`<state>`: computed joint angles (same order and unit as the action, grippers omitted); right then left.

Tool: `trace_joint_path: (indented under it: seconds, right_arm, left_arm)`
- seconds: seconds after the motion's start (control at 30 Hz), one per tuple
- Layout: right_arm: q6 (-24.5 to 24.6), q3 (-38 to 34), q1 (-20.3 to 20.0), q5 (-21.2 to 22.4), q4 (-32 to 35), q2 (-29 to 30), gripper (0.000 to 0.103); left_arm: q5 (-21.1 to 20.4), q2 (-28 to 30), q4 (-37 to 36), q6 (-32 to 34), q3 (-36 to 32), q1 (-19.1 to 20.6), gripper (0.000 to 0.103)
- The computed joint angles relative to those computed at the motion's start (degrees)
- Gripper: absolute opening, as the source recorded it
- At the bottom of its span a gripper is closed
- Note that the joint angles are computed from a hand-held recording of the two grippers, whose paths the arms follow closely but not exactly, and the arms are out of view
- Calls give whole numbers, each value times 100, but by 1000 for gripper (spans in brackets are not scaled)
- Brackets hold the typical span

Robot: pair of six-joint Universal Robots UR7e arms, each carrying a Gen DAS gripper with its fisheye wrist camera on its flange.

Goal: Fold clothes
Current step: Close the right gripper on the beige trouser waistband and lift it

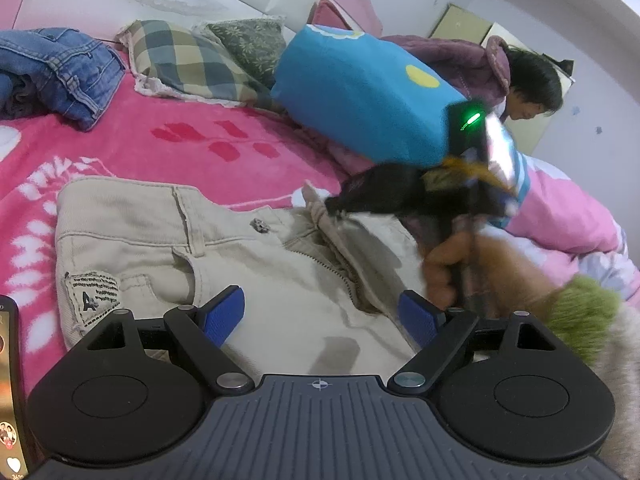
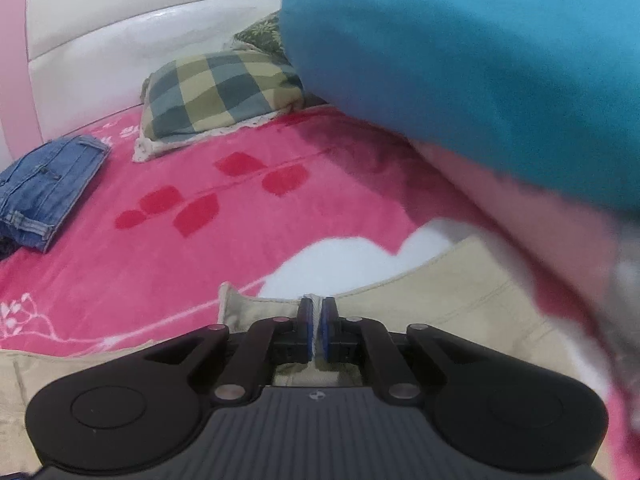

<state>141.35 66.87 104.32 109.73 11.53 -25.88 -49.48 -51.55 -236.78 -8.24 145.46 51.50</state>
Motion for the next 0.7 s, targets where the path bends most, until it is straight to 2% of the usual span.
trace_joint_path:
  seconds: [0.1, 0.13, 0.17, 0.2, 0.23, 0.27, 0.3, 0.4, 0.43, 0.47, 0.5, 0.57, 0.6, 0.63, 0.7]
  right_arm:
    - [200, 451, 62, -460, -87, -425, 10]
    - [239, 525, 83, -578, 9, -522, 13]
    - [215, 545, 113, -617, 170, -566, 19]
    - [174, 550, 146, -635, 344, -595, 25]
    - [39, 592, 201, -541, 403, -612, 38]
    - [-193, 646, 257, -387, 370, -601, 42]
    - [-448, 699, 311, -227, 314, -583, 42]
    - [-853, 493, 419, 428, 296, -251, 37]
    - [-891, 394, 415, 498, 336, -137, 21]
    - [-914, 296, 403, 527, 387, -28, 0]
    - [-877, 319, 392, 429, 327, -23, 0]
    - [-865, 492, 346, -176, 286, -150, 0]
    - [-893, 450, 348, -281, 335, -109, 0]
    - [-931, 387, 356, -328, 381, -46, 0]
    - [-964, -17, 397, 88, 573, 286, 0]
  left_arm:
    - [-6, -9, -6, -36, 25, -12, 85]
    - [-14, -17, -5, -49, 33, -12, 85]
    - [-23, -24, -4, -63, 41, -12, 85]
    - [-32, -32, -4, -76, 49, -12, 85]
    - [-39, -39, -6, -87, 56, -12, 85]
    - [-40, -42, -18, -91, 63, -15, 85]
    - [-34, -37, -37, -93, 71, -23, 85]
    - [-27, -28, -67, -65, 76, -27, 85]
    - [-25, -24, -77, -53, 76, -26, 85]
    - [-28, -25, -81, -49, 80, -25, 85]
    - [-38, -33, -80, -52, 84, -19, 85]
    - [-48, -39, -79, -54, 77, -6, 85]
    - [-49, -39, -76, -52, 71, -1, 85]
    - [-45, -38, -65, -50, 66, 0, 85]
    - [-37, -38, -42, -46, 55, 2, 85]
